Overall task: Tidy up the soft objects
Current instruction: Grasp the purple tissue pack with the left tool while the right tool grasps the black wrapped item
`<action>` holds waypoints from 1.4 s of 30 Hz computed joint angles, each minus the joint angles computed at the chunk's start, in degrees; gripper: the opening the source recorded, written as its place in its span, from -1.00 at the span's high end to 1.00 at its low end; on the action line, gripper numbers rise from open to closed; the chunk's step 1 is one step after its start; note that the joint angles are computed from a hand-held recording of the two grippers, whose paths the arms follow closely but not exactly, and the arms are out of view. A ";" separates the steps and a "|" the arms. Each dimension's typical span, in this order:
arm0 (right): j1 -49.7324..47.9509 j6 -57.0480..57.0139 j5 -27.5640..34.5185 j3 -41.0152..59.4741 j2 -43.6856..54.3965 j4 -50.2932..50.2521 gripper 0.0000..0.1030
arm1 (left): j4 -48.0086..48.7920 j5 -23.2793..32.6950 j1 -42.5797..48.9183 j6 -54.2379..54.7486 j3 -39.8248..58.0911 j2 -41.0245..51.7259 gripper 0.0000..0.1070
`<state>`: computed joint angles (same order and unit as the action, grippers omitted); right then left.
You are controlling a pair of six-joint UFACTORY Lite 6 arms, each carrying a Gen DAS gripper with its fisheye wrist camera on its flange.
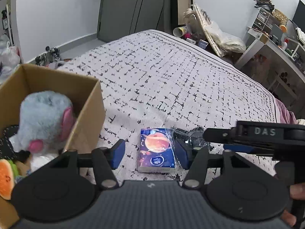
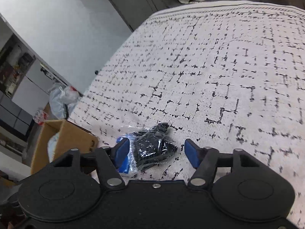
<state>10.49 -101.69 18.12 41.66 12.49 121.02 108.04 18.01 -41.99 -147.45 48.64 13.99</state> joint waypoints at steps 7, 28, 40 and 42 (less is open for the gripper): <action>2.86 -6.62 -1.13 4.48 7.52 5.16 -0.22 | 9.11 0.42 0.82 -8.53 1.87 4.66 -0.05; -0.27 -6.51 -4.03 -7.63 -8.48 6.24 0.30 | 17.38 -4.35 2.82 -16.91 8.87 14.72 -0.14; 4.43 -6.87 -9.22 -13.53 -19.71 12.45 0.30 | 21.24 -6.47 2.58 -19.02 5.04 8.89 0.07; 5.44 -8.05 -9.89 -13.96 -21.48 14.86 0.30 | 21.20 -6.68 2.50 -18.25 3.03 5.71 0.07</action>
